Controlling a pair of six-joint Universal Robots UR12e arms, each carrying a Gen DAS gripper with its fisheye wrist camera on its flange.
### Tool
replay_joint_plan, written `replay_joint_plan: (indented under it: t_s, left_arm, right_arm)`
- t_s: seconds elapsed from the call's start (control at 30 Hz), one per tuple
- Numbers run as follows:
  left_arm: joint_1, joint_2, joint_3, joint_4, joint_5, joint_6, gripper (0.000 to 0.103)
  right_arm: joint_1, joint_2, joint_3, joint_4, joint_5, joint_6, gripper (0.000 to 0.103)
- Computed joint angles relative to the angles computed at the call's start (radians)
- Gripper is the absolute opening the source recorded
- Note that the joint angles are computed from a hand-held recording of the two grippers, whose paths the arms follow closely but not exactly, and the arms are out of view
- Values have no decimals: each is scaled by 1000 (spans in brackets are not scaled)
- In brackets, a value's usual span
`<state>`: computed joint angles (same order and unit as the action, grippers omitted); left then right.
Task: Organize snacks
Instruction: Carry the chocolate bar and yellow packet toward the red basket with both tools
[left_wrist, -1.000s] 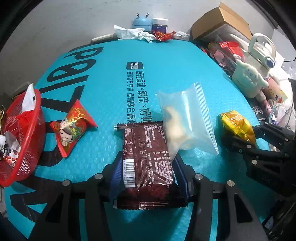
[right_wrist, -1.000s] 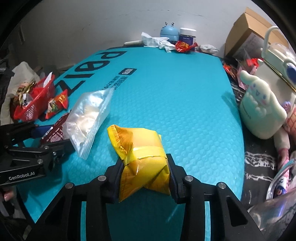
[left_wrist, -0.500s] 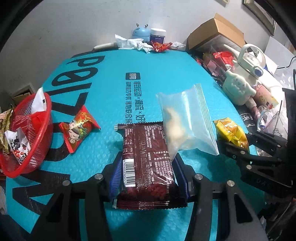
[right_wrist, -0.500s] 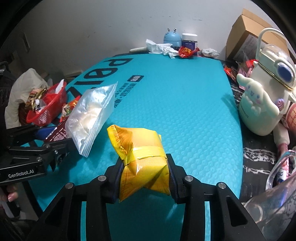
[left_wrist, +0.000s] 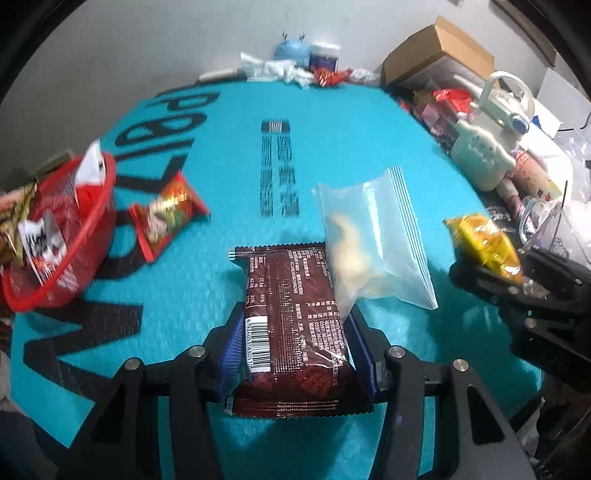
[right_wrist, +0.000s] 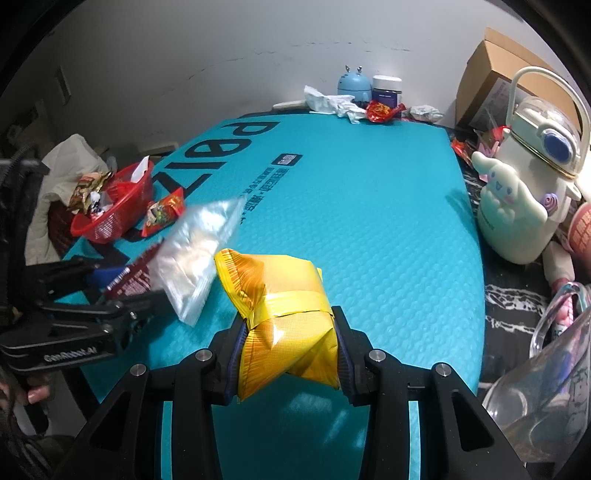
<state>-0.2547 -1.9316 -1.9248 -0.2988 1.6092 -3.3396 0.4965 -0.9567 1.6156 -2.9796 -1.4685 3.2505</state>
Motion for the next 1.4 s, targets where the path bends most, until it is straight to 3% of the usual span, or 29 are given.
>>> replay_joint_plan:
  t_s: [0.1, 0.27, 0.37, 0.5, 0.63, 0.9, 1.07, 1.4]
  left_arm:
    - [6, -6, 15, -82, -17, -25, 54]
    - [-2, -7, 13, -89, 4, 18, 71]
    - [-6, -5, 1, -65, 26, 30, 71]
    - [8, 4, -40, 22, 4, 25, 71]
    - [8, 10, -52, 38, 32, 43, 57]
    - [31, 29, -74, 42, -31, 55, 55]
    - [33, 40, -90, 59, -11, 33, 49]
    - [36, 58, -101, 124, 15, 5, 47]
  right_arm:
    - [2, 0, 0, 4, -1, -3, 41]
    - [2, 0, -3, 14, 0, -3, 41]
    - [1, 1, -6, 22, 0, -6, 41]
    - [0, 4, -9, 32, 3, -7, 41]
    - [1, 7, -17, 45, 6, -13, 41]
    - [5, 16, -35, 71, 20, -31, 41]
    - [7, 19, -41, 75, 20, -37, 41]
    - [13, 20, -50, 67, 34, -56, 41]
